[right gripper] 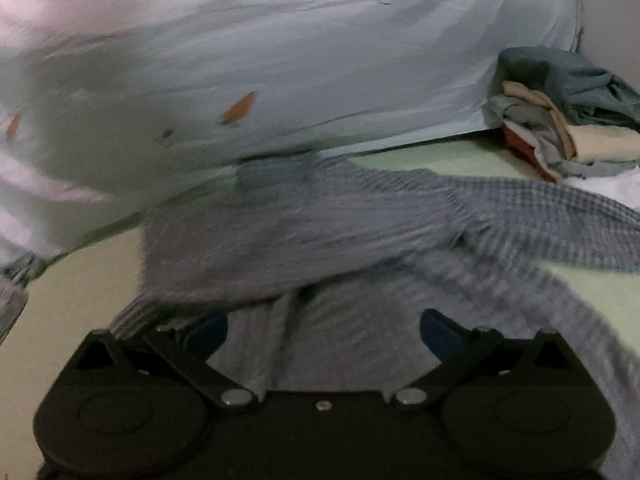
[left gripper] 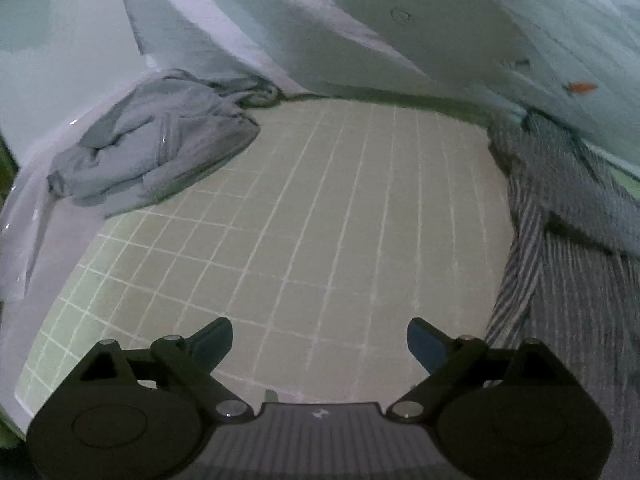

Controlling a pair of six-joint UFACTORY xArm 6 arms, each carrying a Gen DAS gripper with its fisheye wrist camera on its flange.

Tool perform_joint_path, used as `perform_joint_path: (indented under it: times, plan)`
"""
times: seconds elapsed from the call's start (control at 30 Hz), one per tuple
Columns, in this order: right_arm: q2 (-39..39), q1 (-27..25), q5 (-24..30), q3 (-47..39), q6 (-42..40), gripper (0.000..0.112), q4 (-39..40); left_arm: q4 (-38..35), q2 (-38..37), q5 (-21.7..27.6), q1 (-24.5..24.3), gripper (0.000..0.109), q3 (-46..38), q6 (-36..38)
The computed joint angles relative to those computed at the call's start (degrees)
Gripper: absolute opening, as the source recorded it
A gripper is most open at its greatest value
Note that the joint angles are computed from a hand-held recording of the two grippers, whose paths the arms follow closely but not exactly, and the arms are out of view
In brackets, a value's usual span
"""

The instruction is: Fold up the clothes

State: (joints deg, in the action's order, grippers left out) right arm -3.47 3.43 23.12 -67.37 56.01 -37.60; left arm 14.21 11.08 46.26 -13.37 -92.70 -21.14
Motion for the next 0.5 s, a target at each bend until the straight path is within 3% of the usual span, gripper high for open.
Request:
perform_joint_path:
  times: [0.1,0.27,0.37,0.5]
  plan:
    - [-0.48,8.2,7.67,-1.58,7.08,0.103,-3.14,-10.2,-2.41,-3.33,2.96,0.094,3.64,11.96]
    - [4.71,19.31,18.48,-9.4,14.51,0.103,-4.92,-19.07,-2.07,-1.74,5.97,0.094,2.58,27.04]
    - [7.66,23.05,20.99,-12.84,16.78,0.102,-2.99,-24.2,-2.88,-1.32,7.52,0.094,3.0,34.05]
    - [10.44,26.56,23.21,-14.66,16.41,0.091,-1.27,-27.28,-4.24,-0.74,9.22,0.094,5.03,41.07]
